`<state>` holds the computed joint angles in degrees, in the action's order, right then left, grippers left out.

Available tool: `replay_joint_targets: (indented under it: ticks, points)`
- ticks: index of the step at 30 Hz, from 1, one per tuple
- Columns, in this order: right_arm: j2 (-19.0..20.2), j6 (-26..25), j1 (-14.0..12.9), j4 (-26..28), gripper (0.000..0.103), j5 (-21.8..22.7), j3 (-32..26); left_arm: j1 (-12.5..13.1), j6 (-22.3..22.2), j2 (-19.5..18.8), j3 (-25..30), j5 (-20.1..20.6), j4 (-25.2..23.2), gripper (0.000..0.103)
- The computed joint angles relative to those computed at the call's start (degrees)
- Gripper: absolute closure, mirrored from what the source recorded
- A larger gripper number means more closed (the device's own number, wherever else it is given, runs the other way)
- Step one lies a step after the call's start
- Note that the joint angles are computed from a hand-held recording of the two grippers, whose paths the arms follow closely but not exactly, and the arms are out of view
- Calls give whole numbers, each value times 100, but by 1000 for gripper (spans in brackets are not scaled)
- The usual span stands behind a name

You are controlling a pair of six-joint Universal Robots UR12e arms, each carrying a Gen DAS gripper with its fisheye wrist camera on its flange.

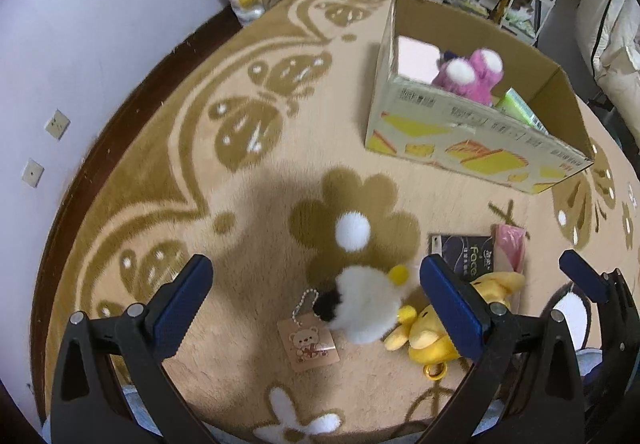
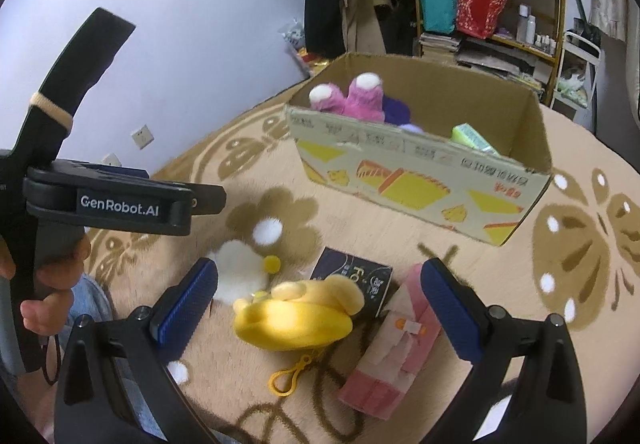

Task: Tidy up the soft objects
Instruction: 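Lower the left tool onto the white fluffy plush and grasp it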

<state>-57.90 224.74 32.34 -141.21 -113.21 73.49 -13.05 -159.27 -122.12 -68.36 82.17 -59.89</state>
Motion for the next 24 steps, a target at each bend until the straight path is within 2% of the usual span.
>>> replay_joint_targets:
  ticks: [11,14,18,24]
  points:
    - [146,-101,-73,214,0,523,-121,-106,38,-244,253,285,-614,1]
    - [177,-64,-98,308,0,676,-144,-112,44,-312,357,265,-911,1]
    - [209,-129,-127,410,0,860,-173,-129,56,-367,396,315,-1034,2]
    - [199,-78,-170,425,3,965,-127,-157,9,-602,677,276,-1650,9]
